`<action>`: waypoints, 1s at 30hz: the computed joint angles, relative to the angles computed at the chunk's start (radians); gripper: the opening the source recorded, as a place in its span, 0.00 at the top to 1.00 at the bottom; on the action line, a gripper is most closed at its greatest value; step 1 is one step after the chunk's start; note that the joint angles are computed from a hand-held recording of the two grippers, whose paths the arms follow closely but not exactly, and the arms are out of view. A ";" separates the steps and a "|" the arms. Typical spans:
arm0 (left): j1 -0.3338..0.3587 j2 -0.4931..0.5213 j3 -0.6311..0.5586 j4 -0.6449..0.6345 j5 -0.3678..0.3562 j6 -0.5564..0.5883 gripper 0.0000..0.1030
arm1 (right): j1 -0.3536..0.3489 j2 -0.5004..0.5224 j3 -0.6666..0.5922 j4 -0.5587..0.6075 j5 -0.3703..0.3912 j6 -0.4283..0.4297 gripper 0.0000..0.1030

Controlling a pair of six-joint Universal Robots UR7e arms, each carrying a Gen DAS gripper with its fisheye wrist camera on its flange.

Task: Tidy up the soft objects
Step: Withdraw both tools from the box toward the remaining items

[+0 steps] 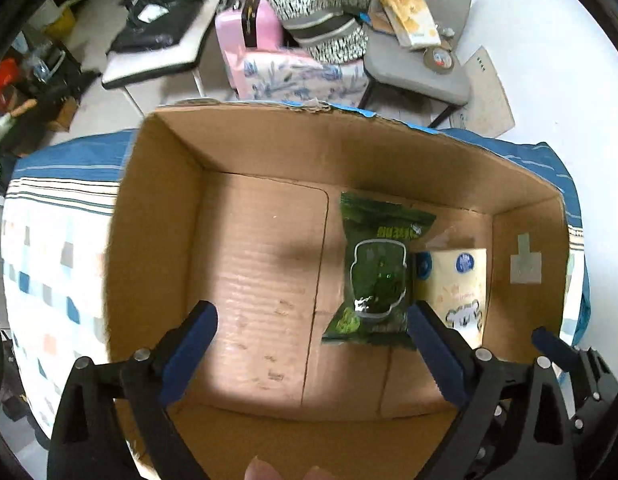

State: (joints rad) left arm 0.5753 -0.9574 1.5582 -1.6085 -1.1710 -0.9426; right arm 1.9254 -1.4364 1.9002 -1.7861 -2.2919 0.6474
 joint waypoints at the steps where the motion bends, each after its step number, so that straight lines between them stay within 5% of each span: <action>1: -0.009 -0.013 0.011 -0.002 0.008 -0.002 0.06 | 0.015 -0.008 0.003 0.007 -0.003 0.010 0.00; 9: -0.118 -0.131 0.077 0.030 0.101 -0.031 0.04 | 0.167 -0.070 0.013 0.083 -0.048 0.131 0.00; 21: -0.286 -0.290 0.092 0.144 0.218 -0.050 0.01 | 0.430 -0.089 -0.078 0.317 -0.109 0.420 0.00; 30: -0.372 -0.384 0.125 0.235 0.162 -0.121 0.01 | 0.545 -0.132 -0.062 0.381 -0.047 0.574 0.00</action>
